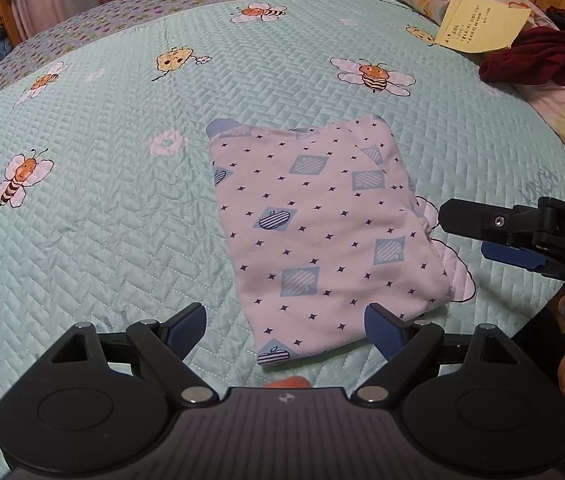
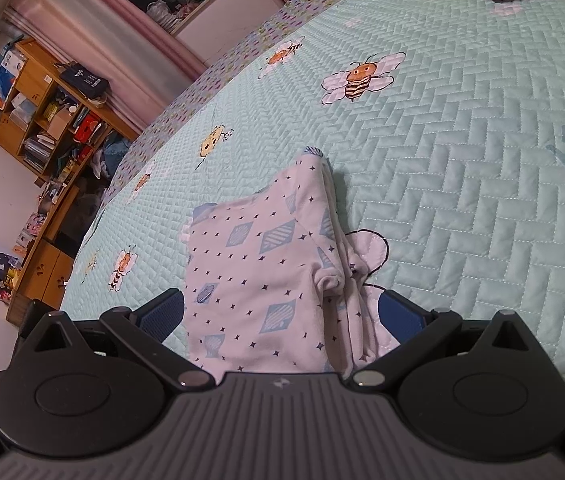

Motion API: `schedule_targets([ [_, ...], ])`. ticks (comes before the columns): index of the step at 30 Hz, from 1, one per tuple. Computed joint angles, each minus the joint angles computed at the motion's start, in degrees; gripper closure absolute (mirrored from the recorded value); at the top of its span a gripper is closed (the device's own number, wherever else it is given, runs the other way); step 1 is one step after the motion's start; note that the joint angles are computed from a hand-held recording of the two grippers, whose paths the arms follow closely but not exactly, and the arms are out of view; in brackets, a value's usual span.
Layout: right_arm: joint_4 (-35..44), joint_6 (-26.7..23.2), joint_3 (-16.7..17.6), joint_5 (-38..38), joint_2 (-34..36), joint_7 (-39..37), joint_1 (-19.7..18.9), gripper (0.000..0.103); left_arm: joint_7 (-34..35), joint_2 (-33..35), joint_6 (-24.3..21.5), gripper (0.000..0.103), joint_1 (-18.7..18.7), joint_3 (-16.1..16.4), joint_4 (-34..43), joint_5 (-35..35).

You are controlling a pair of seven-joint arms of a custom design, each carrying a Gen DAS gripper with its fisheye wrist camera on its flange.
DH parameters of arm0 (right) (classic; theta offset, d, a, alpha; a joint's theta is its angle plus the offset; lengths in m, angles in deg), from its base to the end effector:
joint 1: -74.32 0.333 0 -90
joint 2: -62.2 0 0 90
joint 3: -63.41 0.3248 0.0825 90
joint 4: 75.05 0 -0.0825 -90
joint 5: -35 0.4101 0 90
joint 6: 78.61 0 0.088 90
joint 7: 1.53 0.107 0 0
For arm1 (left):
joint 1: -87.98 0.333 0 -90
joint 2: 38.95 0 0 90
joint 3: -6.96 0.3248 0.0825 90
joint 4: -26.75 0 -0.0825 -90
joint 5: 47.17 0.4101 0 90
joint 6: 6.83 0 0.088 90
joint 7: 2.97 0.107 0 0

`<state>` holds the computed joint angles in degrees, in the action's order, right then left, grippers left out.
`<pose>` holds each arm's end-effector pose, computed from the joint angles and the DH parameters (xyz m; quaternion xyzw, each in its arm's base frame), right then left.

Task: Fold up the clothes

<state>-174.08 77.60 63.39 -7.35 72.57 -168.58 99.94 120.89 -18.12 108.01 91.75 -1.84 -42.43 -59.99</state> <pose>0.6103 0.3204 0.5610 -0.3382 0.8235 -0.1279 0.4371 0.7244 -0.0535 0.6341 -0.4480 0.8572 -0.2253 0.1171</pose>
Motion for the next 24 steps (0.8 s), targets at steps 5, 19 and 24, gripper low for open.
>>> schedule_targets([
  [5, 0.2, 0.3, -0.1, -0.4, 0.1, 0.0, 0.1, 0.0, -0.3, 0.6, -0.9, 0.006, 0.7, -0.3, 1.0, -1.7],
  [19, 0.2, 0.9, -0.2, -0.8, 0.0, 0.3, 0.1, 0.0, -0.4, 0.4, -1.1, 0.001, 0.9, -0.4, 1.0, -2.7],
  [24, 0.2, 1.0, -0.2, -0.7, 0.1, 0.2, 0.1, 0.0, -2.5, 2.1, -4.2, 0.004, 0.5, -0.1, 3.9, -1.4],
])
